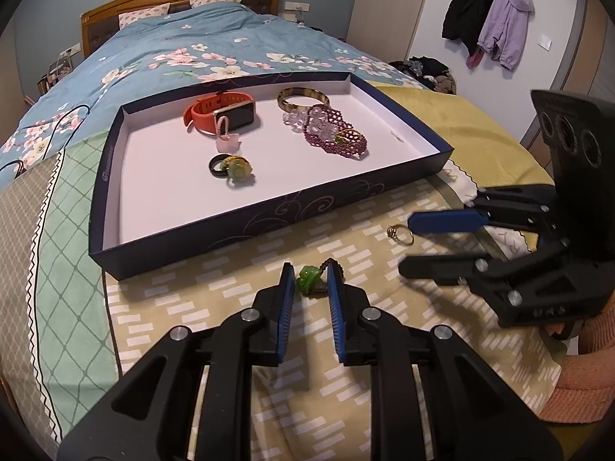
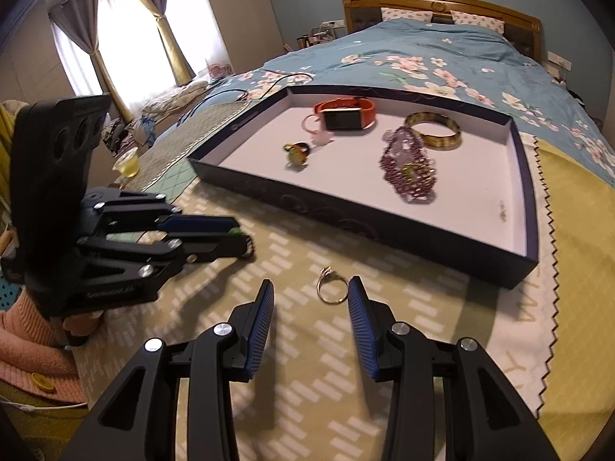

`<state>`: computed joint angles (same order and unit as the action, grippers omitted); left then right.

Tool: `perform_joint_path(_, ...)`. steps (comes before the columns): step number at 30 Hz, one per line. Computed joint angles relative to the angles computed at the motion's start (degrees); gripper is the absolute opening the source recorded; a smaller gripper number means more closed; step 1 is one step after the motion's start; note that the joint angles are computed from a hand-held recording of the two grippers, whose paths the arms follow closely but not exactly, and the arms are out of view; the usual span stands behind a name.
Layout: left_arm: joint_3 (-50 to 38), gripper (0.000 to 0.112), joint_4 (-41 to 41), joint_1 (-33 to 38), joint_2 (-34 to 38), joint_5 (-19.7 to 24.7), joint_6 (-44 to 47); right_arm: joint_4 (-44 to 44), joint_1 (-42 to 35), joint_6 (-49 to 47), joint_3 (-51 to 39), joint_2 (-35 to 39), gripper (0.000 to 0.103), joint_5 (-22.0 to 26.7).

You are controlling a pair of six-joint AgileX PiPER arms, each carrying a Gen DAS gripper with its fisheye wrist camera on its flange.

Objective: Organize jewelry
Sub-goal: 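Grasp the silver diamond ring with the right tool while the left tool holds the jade ring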

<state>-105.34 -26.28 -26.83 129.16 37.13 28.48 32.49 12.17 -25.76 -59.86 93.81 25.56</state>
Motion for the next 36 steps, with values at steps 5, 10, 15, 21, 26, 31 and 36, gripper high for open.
perform_joint_path(5, 0.51, 0.017, 0.01, 0.48, -0.38, -0.3, 0.08, -1.52, 1.27, 1.17, 0.37, -0.62, 0.038, -0.32)
perform_joint_path(10, 1.88, 0.017, -0.61, 0.57, -1.03, -1.04, 0.96, -3.47, 0.13, 4.94, -0.58, 0.5, 0.038, -1.48)
perform_joint_path(15, 2.04, 0.017, -0.72, 0.48, -1.05, -1.01, 1.06, -12.14, 2.18, 12.38, -2.72, 1.96, 0.038, -1.6)
perform_joint_path(21, 1.81, 0.016, -0.63, 0.56, -0.81, -0.67, 0.56, -23.98, 4.85, 22.58, -3.65, 2.37, 0.018, -1.67)
perform_joint_path(26, 1.61, 0.012, 0.0, 0.46, -0.81, -0.94, 0.09, -24.92, 4.9, 23.34, -3.62, 2.34, 0.016, -1.8)
perform_joint_path(31, 2.19, 0.01, -1.06, 0.62, -1.31, -1.3, 0.96, -21.21, 4.17, 20.61, -2.49, 1.31, 0.016, -2.58)
perform_joint_path(36, 2.1, 0.01, -0.58, 0.65, -1.38, -1.33, 0.63, -13.69, 2.52, 14.55, -1.33, 0.48, 0.016, -3.33)
